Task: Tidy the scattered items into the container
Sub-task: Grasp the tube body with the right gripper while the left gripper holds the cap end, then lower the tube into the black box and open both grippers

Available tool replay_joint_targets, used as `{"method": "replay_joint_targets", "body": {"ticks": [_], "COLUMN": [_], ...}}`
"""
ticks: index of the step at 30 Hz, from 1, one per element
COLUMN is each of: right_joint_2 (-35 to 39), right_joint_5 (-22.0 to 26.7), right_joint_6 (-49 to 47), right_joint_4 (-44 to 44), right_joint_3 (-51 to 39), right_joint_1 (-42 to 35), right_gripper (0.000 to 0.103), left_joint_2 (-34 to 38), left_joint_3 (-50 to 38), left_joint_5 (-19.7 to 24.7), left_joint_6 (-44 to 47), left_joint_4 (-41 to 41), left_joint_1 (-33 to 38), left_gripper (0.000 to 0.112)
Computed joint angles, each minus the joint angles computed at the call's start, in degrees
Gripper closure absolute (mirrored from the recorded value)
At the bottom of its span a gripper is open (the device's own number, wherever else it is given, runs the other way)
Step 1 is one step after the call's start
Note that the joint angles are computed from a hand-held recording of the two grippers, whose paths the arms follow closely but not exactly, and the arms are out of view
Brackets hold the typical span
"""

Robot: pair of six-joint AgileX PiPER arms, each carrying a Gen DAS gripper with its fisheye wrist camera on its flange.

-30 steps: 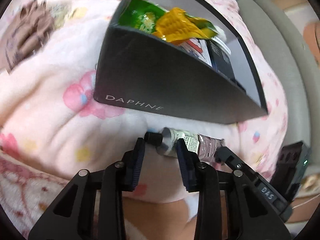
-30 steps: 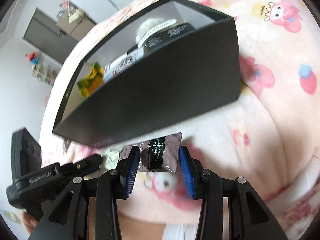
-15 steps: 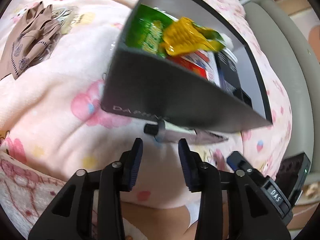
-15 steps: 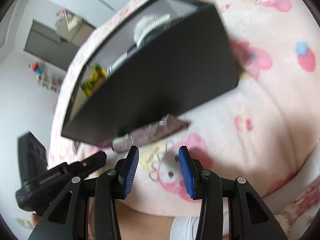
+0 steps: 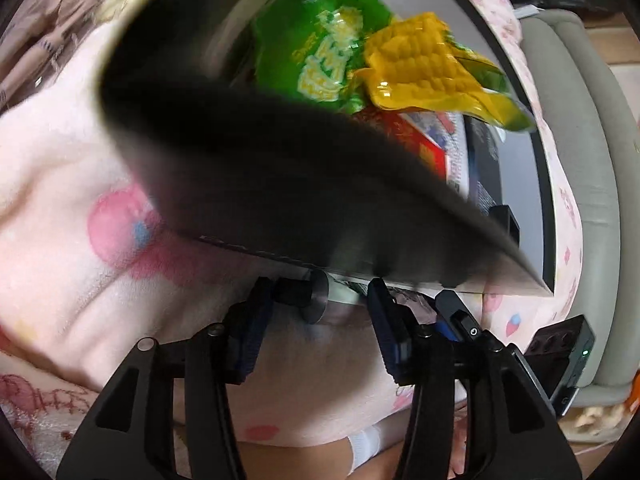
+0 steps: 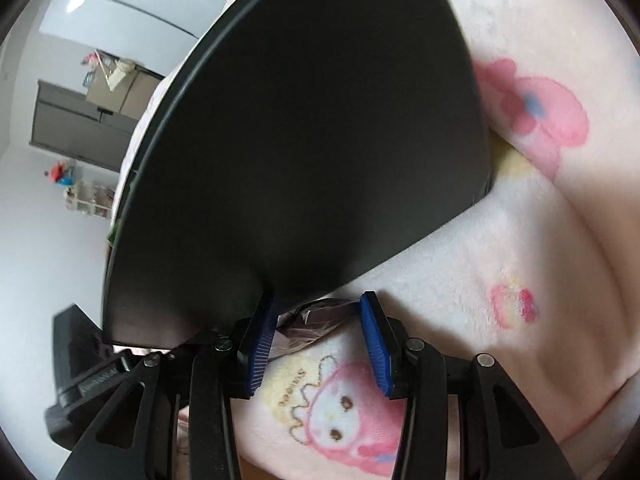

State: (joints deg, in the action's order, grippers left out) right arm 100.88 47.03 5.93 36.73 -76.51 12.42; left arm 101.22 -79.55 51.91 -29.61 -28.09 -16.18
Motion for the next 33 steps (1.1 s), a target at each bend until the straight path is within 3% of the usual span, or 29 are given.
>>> {"method": "replay_joint_targets", "body": {"ticks": [6, 15, 20, 23, 27, 33], "right_joint_2": [-5.63, -14.21, -11.37, -11.77, -14.97, -19.23], "right_joint_5": [-1.09, 2.9, 4.65, 4.0, 2.63, 5.26], "right_joint_6": [-0.06, 6.21, 3.98, 4.05, 5.46, -0.98], "right_joint_4": [-6.03, -16.8, -14.42, -15.19, -17.3, -10.75], "right_joint_3": [0.73, 4.38, 5.63, 5.82, 6.04, 0.23], "right_joint_1": [2.78, 8.58, 7.27, 7.67, 8.04, 2.39], "right_gripper": [0.063, 0.063, 0.063, 0.063, 0.063, 0.063], "left_joint_2": [-5.64, -12.03, -13.47, -11.8, -14.85, -15.05], "left_joint_3": [2.95, 3.91, 3.92, 2.06, 1.82, -9.35], "left_joint_5": [-0.3, 6.48, 7.5, 6.72, 6.35, 10.35], "left_joint_6": [3.3, 1.28, -0.26, -0.4, 1.18, 0.96], "left_joint_4": [-0.01, 8.83, 12.43, 13.3, 9.24, 8.98], "left_joint_1": [-0.82, -4.48, -7.71, -8.61, -7.06, -5.33], "left_gripper": [0.071, 0.071, 0.064, 0.064, 0.069, 0.07]}}
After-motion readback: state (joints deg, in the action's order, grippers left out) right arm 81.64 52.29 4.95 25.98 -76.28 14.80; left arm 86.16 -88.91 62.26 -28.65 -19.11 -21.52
